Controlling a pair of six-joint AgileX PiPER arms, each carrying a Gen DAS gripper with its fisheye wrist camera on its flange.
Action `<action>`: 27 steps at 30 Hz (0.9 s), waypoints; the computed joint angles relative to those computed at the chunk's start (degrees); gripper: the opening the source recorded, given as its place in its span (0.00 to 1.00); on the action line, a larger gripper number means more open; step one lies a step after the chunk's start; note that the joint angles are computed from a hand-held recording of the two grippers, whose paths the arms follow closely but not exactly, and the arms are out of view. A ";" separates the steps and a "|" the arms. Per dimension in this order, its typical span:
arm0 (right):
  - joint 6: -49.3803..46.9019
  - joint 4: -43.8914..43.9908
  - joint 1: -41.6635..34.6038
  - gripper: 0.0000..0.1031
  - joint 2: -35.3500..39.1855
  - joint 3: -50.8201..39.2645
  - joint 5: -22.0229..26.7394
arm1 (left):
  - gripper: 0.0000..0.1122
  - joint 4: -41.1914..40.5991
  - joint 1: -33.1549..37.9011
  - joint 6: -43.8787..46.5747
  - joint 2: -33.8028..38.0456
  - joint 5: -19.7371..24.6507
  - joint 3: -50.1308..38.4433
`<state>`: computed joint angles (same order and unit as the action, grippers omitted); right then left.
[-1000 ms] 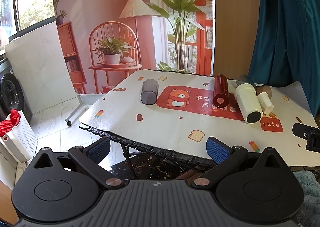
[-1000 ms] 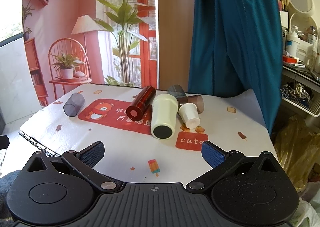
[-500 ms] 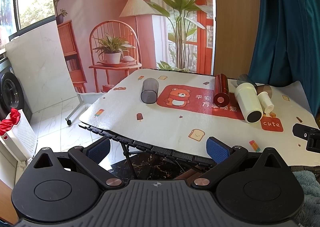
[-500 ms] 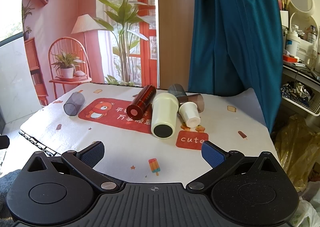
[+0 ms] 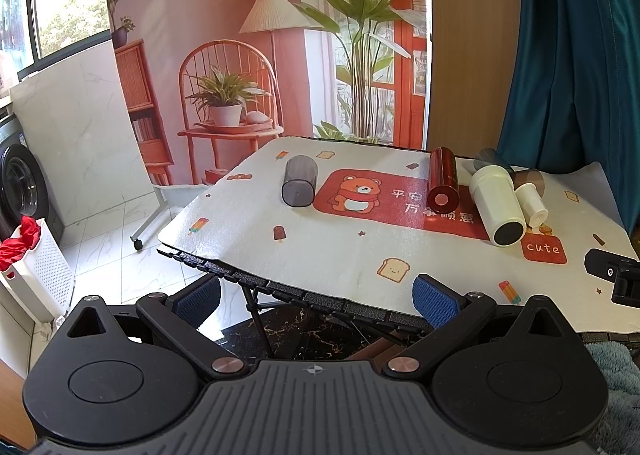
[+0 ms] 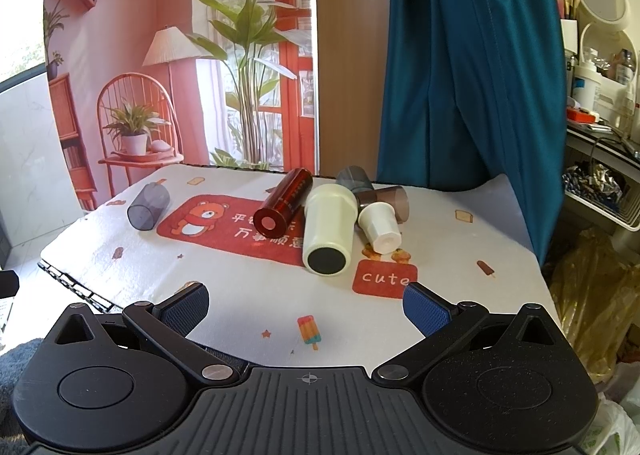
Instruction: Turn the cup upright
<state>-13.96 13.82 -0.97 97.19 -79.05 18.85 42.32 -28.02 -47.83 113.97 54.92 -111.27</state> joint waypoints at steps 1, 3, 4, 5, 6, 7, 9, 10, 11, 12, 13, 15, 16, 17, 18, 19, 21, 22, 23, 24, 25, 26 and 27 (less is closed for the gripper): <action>-0.05 0.05 -0.02 1.00 0.02 -0.04 0.04 | 0.92 -0.25 0.13 0.30 0.10 0.12 -0.30; -0.05 0.06 -0.03 1.00 0.03 -0.08 0.10 | 0.92 -0.25 0.15 0.28 0.09 0.07 -0.28; -0.02 0.06 -0.01 1.00 -0.02 0.02 0.07 | 0.92 -0.22 0.13 0.20 0.08 0.06 -0.20; 0.03 -0.01 -0.02 1.00 0.05 -0.11 0.13 | 0.92 -0.28 0.14 0.26 0.10 0.13 -0.29; 0.01 0.01 -0.02 1.00 0.07 -0.17 0.18 | 0.92 -0.52 0.25 0.51 0.24 0.25 -0.61; 0.01 0.01 -0.02 1.00 0.07 -0.17 0.18 | 0.92 -0.55 0.22 0.49 0.26 0.31 -0.64; -0.02 0.04 -0.04 1.00 0.11 -0.24 0.22 | 0.92 -0.56 0.19 0.47 0.23 0.34 -0.60; -0.02 0.04 -0.04 1.00 0.11 -0.24 0.22 | 0.92 -0.56 0.19 0.47 0.23 0.34 -0.60; 0.05 -0.02 -0.04 1.00 0.12 -0.27 0.24 | 0.92 -0.51 0.16 0.37 0.19 0.30 -0.48; 0.09 -0.04 -0.05 1.00 0.15 -0.36 0.33 | 0.92 -0.56 0.19 0.41 0.22 0.32 -0.57; 0.14 -0.10 -0.05 1.00 0.17 -0.40 0.37 | 0.92 -0.56 0.19 0.41 0.22 0.32 -0.57; 0.05 -0.04 -0.07 1.00 0.20 -0.52 0.45 | 0.92 -0.58 0.19 0.43 0.20 0.32 -0.54; -0.01 0.02 -0.09 1.00 0.21 -0.57 0.51 | 0.92 -0.58 0.19 0.43 0.20 0.32 -0.54; 0.03 -0.02 -0.12 1.00 0.24 -0.67 0.61 | 0.92 -0.52 0.14 0.30 0.19 0.36 -0.47; 0.11 -0.07 -0.13 1.00 0.26 -0.74 0.66 | 0.92 -0.58 0.18 0.40 0.21 0.35 -0.55; 0.18 -0.14 -0.12 1.00 0.29 -0.80 0.70 | 0.92 -0.58 0.18 0.40 0.21 0.35 -0.55; 0.46 -0.46 0.01 1.00 0.24 -0.50 0.48 | 0.92 -1.08 0.28 0.92 0.47 0.65 -1.15; 0.58 -0.61 0.11 1.00 0.25 -0.27 0.29 | 0.92 -1.17 0.32 0.93 0.47 0.62 -1.14; 0.85 -0.94 0.23 1.00 0.11 0.05 0.10 | 0.92 -1.25 0.40 0.88 0.42 0.55 -1.10; 0.78 -0.92 0.21 1.00 0.13 0.03 0.06 | 0.92 -1.36 0.46 0.75 0.37 0.49 -1.02; 0.93 -1.15 0.31 1.00 0.00 0.35 -0.20 | 0.92 -1.67 0.63 0.91 0.42 0.55 -1.20; 0.97 -1.23 0.38 1.00 -0.12 0.81 -0.55 | 0.92 -1.88 0.70 1.05 0.52 0.70 -1.42; 1.01 -1.26 0.40 1.00 -0.15 0.92 -0.60 | 0.92 -2.41 0.86 1.70 0.85 1.15 -2.31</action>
